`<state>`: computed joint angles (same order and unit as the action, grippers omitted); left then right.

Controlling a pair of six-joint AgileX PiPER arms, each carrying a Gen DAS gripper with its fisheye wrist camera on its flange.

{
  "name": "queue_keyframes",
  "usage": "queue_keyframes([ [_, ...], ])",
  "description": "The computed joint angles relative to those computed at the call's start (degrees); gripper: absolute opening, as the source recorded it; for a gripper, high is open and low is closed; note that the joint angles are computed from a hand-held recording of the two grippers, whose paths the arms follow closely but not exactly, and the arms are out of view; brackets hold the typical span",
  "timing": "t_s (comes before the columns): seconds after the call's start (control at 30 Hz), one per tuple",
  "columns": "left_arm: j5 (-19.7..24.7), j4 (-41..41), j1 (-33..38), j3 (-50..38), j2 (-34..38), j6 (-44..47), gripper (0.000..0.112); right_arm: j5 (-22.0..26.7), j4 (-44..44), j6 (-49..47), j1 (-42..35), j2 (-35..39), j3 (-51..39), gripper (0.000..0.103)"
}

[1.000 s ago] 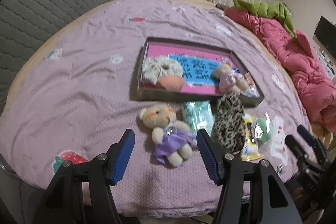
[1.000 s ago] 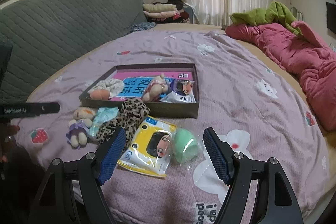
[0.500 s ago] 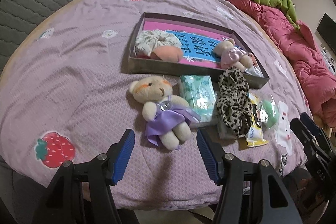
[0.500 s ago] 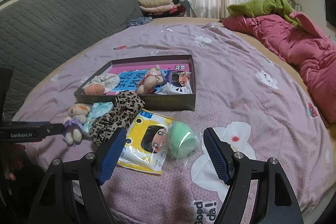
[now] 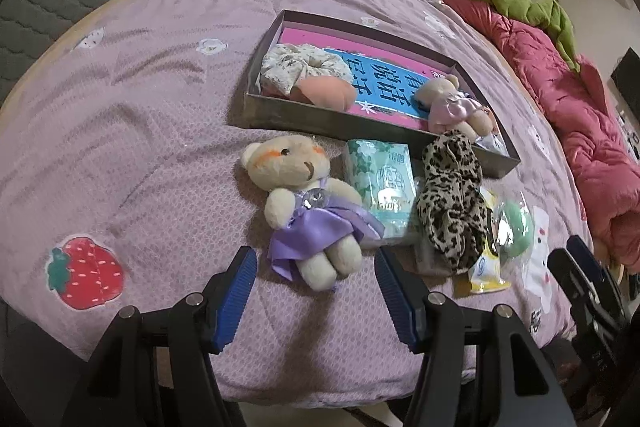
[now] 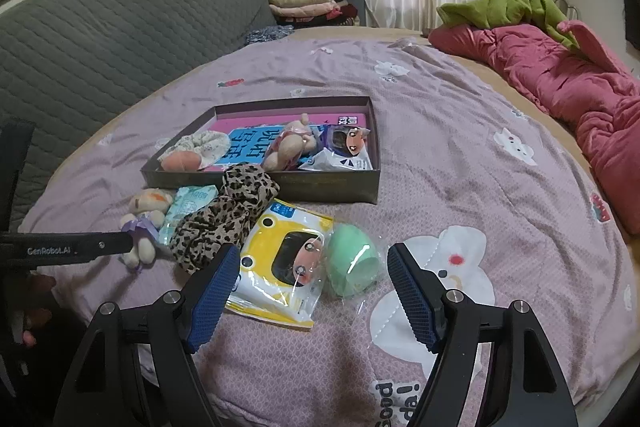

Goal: Organize soft objects
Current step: 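Move the left gripper to the purple-dress bear while the right approaches the bagged green ball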

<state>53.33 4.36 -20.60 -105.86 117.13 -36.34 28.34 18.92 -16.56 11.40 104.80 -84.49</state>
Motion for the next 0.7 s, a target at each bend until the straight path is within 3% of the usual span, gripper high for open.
queue_keyframes([
  [0.7, 0.4, -2.7, 3.1, -6.5, 6.6, 0.1, 0.062, 2.8, -3.1, 5.8, -1.1, 6.1, -5.5, 0.077],
])
